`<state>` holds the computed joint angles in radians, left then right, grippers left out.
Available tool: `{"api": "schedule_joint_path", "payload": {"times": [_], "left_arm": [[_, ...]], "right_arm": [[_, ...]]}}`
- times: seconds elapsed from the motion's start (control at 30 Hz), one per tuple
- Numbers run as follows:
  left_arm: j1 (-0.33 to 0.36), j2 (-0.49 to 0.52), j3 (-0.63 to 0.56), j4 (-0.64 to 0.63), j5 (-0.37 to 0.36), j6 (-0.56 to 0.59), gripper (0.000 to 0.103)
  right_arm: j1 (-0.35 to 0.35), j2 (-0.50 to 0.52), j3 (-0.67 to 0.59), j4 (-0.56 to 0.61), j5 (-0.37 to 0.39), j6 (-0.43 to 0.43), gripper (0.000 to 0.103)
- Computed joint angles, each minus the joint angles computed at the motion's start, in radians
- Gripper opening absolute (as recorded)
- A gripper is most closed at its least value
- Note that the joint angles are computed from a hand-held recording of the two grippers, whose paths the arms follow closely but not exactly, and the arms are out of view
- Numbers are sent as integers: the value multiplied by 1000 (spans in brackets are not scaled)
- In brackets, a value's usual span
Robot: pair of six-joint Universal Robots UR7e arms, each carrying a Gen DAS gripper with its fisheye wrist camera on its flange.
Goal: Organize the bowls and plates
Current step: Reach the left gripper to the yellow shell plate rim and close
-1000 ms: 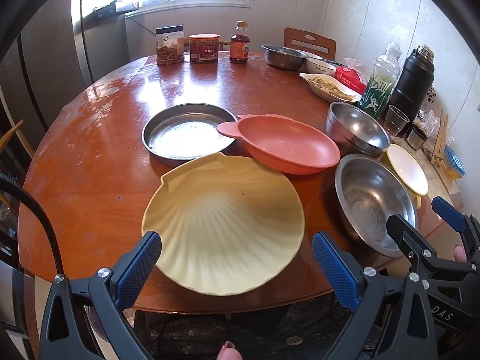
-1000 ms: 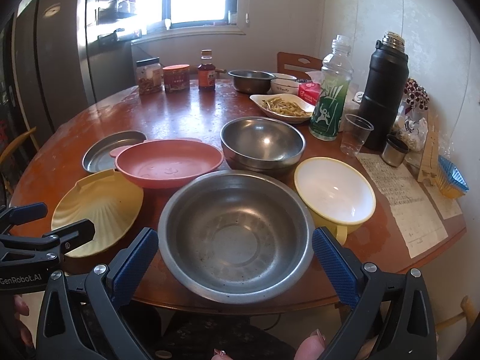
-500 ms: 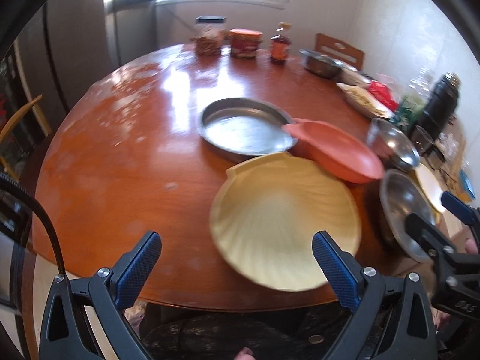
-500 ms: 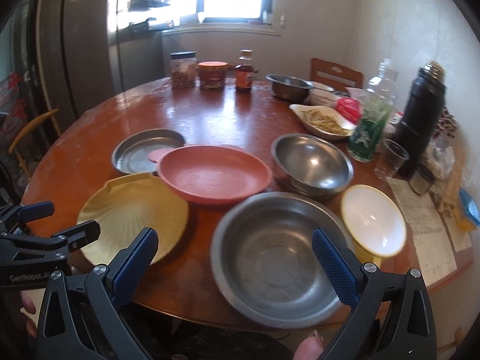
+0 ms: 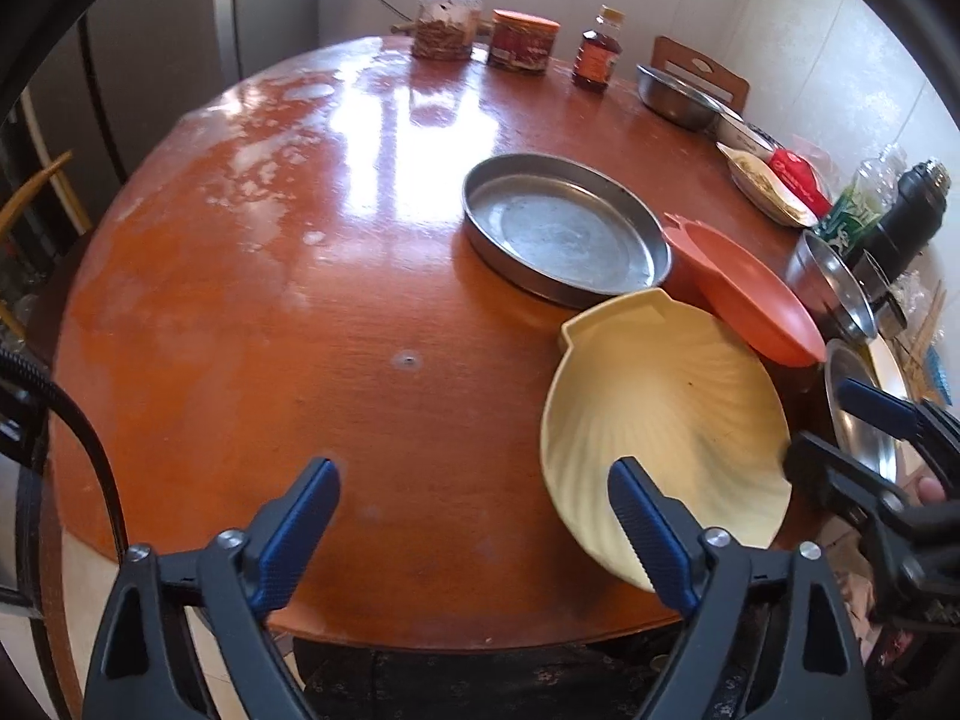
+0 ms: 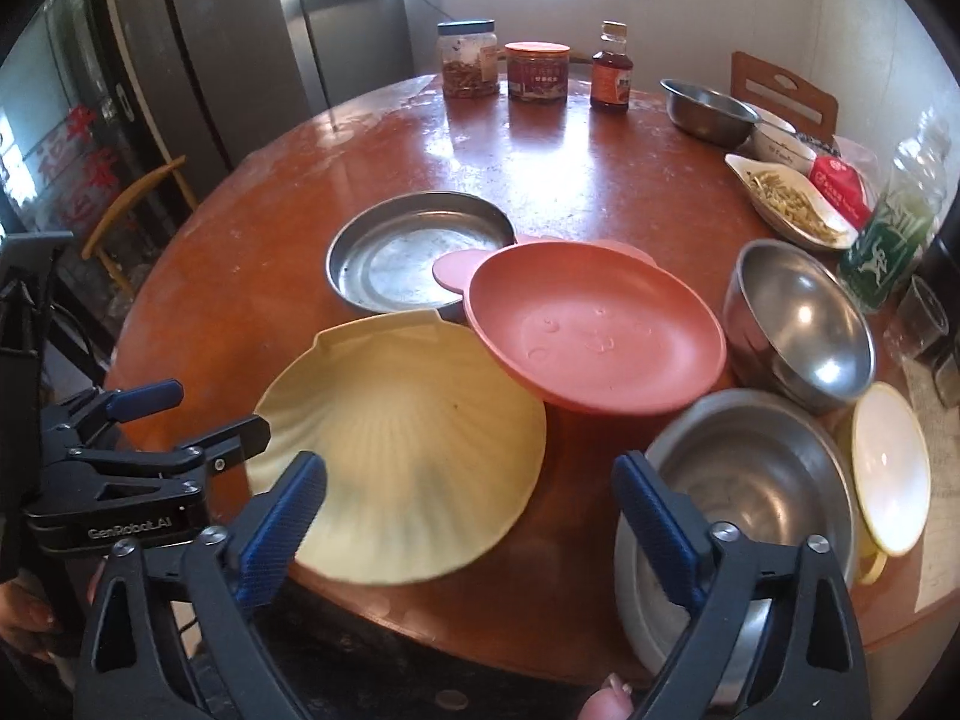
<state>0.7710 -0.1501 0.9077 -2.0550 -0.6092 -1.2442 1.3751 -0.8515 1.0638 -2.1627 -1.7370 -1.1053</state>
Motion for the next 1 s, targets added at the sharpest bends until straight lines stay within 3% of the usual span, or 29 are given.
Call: {"api": "schedule_joint_path", "payload": {"times": [0.07, 0.13, 0.27, 0.37, 0.43, 0.53, 0.63, 1.0], "left_arm": [[5, 3, 1, -35, -18, 38, 79], [9, 9, -7, -47, -32, 61, 77], [14, 21, -24, -77, -49, 109, 69], [21, 32, -44, -88, -65, 135, 59], [21, 42, -67, -66, -59, 141, 49], [25, 44, -70, -89, -69, 169, 29], [29, 43, -58, -151, -90, 218, 16], [22, -20, 56, -164, -66, 143, 15]], "right_arm": [[9, 20, -11, -9, -41, -1, 70], [16, 37, -11, -42, -75, -13, 64], [25, 60, -1, -121, -132, -28, 61], [35, 78, 15, -216, -179, -59, 60], [37, 93, -1, -215, -197, -55, 59], [41, 109, -12, -220, -231, -64, 47], [42, 122, -32, -184, -234, -67, 32], [33, 110, -58, -47, -165, -20, 25]]}}
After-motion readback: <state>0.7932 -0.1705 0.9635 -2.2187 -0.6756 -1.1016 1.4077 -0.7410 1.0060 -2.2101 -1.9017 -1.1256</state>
